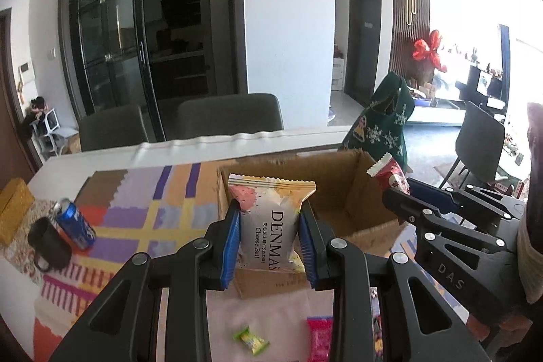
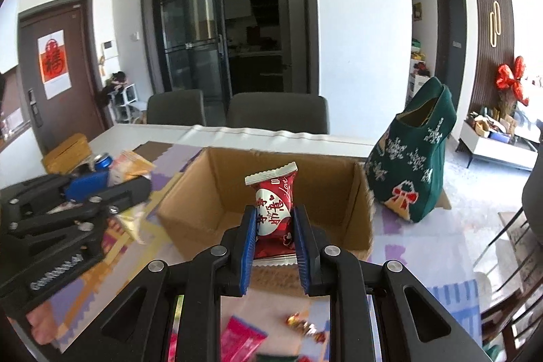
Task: Organize snacks
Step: 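Carry both snacks over the cardboard box and open both tools to drop them, then move both tools back toward the remaining snacks on the table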
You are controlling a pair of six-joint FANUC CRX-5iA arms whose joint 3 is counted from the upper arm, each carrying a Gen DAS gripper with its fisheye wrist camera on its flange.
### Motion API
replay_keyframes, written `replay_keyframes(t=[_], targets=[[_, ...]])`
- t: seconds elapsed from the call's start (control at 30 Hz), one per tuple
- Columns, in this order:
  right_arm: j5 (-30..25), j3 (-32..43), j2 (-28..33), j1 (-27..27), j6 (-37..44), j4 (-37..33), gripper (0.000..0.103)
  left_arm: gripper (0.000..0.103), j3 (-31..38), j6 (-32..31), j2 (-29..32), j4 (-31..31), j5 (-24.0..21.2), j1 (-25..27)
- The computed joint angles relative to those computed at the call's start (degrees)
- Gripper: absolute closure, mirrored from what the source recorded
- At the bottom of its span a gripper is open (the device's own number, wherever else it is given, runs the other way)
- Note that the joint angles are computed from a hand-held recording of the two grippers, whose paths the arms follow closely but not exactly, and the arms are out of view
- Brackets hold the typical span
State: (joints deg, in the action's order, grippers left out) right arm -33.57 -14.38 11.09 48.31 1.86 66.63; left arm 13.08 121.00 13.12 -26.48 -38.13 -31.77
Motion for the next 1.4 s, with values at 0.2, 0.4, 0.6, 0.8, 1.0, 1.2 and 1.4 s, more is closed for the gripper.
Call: replay_keyframes(t=[0.2,0.4,0.6,0.8,1.0,1.2,1.4], targets=[[-0.6,5.8,2.9,-1.5,7.5,-7.7,0.081,0.071,5.9,-3.8,4.0,1.9,-2.5,1.0],[-1.5,11.0,5.9,-2.4,15.0,-15.1,0.081,0.071,10.6,-10.1,9.0,9.8,-5.4,3.8],[-3.3,15.7,8.7,-2.8,21.4,-21.6,0.08,0.069,14.4,-13.0,13.4,15.4,-9.6,5.6],[-8.2,18.7,11.0,-2.2,22.9,-21.7,0.057,0.04,14.0,-11.6,12.9,13.2,-10.9,5.2],[-9.4,16.7,9.4,-1.2,21.4,-20.0,0.053,0.034,10.2,-10.8,9.5,12.9,-10.4,5.1],[-9.8,15.2,7.4,0.4,21.7,-21.9,0.052,0.03,5.6,-10.5,5.9,13.0,-10.0,4.9],[-10.2,13.4,6.0,2.4,20.9,-23.9,0.051,0.03,0.0,-9.9,1.9,12.7,-8.4,5.1]])
